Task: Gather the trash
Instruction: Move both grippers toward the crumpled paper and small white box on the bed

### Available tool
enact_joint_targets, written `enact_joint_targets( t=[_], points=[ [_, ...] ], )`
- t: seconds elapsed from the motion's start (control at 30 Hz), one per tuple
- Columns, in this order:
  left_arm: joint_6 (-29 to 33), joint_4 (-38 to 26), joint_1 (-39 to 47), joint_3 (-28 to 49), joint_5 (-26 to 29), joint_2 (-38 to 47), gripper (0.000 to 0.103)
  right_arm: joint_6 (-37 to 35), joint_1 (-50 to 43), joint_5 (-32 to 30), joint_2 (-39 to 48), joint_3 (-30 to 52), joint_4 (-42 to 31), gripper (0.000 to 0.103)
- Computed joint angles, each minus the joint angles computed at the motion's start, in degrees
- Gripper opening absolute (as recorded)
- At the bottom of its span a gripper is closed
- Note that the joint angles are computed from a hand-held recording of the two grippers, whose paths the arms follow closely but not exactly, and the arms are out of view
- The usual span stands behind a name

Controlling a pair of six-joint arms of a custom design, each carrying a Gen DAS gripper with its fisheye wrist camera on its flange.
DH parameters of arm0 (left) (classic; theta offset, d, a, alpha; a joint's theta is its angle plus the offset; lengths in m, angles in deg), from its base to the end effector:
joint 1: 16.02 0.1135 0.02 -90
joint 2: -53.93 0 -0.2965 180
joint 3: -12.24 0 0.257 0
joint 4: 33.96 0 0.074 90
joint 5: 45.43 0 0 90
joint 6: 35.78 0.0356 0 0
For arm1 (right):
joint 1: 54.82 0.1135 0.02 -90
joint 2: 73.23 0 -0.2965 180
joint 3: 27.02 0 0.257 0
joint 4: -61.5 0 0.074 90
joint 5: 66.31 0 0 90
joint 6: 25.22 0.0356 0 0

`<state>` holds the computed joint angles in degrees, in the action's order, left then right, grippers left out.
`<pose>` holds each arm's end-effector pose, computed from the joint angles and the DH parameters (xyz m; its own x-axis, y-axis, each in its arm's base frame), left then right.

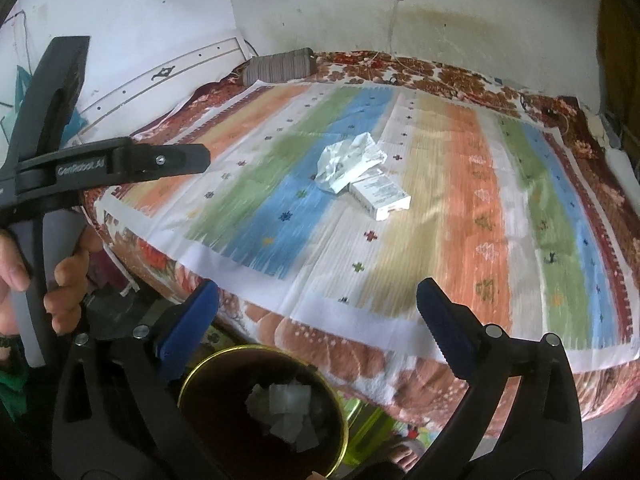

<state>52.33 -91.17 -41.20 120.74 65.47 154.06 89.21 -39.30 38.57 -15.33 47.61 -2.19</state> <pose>0.3539 -0.1804 0.3620 -0.7011 0.2956 -0.6489 0.5871 0.7557 -0.2901 0.1783 0.0400 0.3594 -0.6783 0.2265 -0.6990 0.2096 0.9714 0.1114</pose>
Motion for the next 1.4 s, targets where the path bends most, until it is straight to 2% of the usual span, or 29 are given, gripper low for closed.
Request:
enact_joint_targets(
  t=[0.47, 0.83, 1.03, 1.4],
  points=[
    [-0.88, -0.58, 0.02, 11.22, 2.59, 11.36, 0.097, -10.91, -12.08, -8.01, 6.59, 0.11, 7.44, 0.094],
    [1.74, 1.92, -0.84, 16.82, 2.3, 18.69, 0.097, -14.97, -18.23, -12.96, 13.03, 0.16, 12.88, 0.094],
    [0.74, 2.59, -0.5, 21.04, 3.06, 23.41, 0.097, -17.15, -20.98, -14.97, 17.42, -0.01, 16.37, 0.094],
    [0.45, -2.36, -0.15, 33.57, 2.48, 34.05, 0.097, -21.77, -25.08, -17.87, 26.21, 1.68, 21.05, 0.094]
  ],
)
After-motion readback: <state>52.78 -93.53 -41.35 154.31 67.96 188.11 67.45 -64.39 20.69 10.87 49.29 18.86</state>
